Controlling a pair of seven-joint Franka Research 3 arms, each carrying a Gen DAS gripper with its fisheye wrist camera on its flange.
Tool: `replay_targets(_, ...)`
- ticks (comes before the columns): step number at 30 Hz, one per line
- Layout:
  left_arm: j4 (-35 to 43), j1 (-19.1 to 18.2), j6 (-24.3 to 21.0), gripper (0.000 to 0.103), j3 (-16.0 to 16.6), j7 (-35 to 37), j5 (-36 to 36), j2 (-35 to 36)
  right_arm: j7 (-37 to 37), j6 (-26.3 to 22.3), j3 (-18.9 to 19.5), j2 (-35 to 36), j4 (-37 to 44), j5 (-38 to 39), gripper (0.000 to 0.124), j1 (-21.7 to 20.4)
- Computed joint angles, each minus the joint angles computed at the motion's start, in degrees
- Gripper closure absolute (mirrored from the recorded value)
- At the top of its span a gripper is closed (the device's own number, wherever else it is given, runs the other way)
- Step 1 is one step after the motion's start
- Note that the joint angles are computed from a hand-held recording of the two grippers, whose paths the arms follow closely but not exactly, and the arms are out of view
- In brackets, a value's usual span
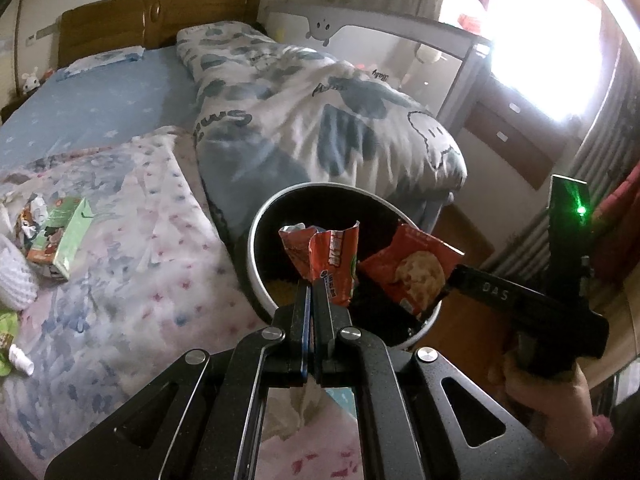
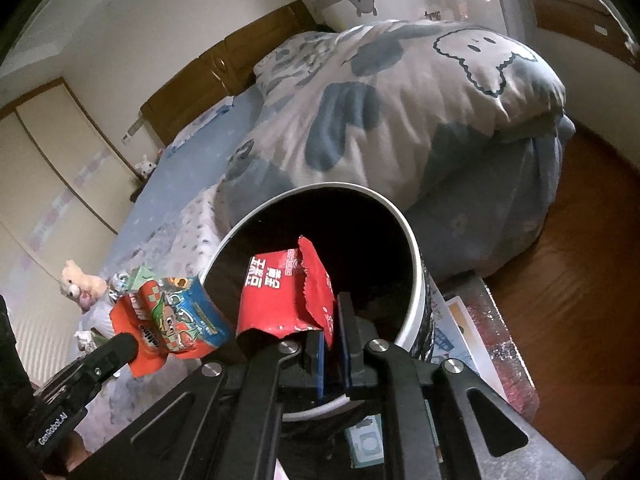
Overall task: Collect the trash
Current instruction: 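Carry the red bag and red wrapper over the bin with both tools, then open both tools to drop the red bag and wrapper into the bin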
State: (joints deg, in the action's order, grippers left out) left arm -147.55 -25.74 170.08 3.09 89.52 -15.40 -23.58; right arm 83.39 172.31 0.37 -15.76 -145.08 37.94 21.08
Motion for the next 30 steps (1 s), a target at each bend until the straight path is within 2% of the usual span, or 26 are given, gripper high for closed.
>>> replay_targets(6, 2.66, -0.51, -2.18, 0.101, 0.60, 1.59, -2.59, 2.74, 2.13, -1.56, 1.25, 1.31, 1.44, -3.76, 0.115, -2.39)
replay_targets(8, 2.88, 0.22, -2.62, 0.099, -0.10, 1.96, -3.24, 2.94, 3.30, -2.26, 1.74, 1.50, 1.76, -5.38, 0.113, -3.24)
replay_targets(9, 2.94, 0.82, -2.90, 0.094, -0.65, 1.81, -3.24, 2.98, 4.30, -2.51, 2.23, 1.50, 1.80, -6.63, 0.109, -3.91)
replay_targets(10, 2.83, 1.25, -2.95, 0.083, -1.05, 1.73, -3.34, 2.92, 5.68, -2.63, 2.92, 1.44, 1.76, -8.30, 0.105, -4.83)
replay_targets(12, 2.24, 2.49, -2.38, 0.073, -2.23, 0.87, -2.76, 2.55, 7.40, -2.54, 3.44, 1.14, 1.50, -10.24, 0.082, -5.50)
replay_targets(14, 1.54, 3.28, -1.99, 0.073, -2.90, 0.14, -1.79, 1.94, 8.47, -2.46, 3.58, 0.85, 1.22, -11.49, 0.077, -5.76)
replay_targets(20, -2.28, 4.33, -2.08, 0.071, -2.56, -2.14, 0.23, -1.97, 8.64, -2.16, 2.57, -0.37, 0.19, -11.34, 0.076, -4.34)
replay_targets(25, -6.36, 5.98, -1.90, 0.069, -2.23, -5.36, 2.85, -6.22, 7.81, -0.72, 1.99, -2.41, -1.74, -8.98, 0.066, -1.94)
replay_targets(27, -8.39, 6.77, -2.16, 0.069, -1.71, -6.99, 3.84, -8.59, 6.75, 0.34, 1.11, -3.09, -2.46, -6.91, 0.057, 0.18)
replay_targets(30, -10.65, 8.09, -2.69, 0.069, -1.09, -8.71, 5.71, -11.40, 6.42, 2.21, 1.01, -3.91, -3.46, -4.72, 0.053, 2.44)
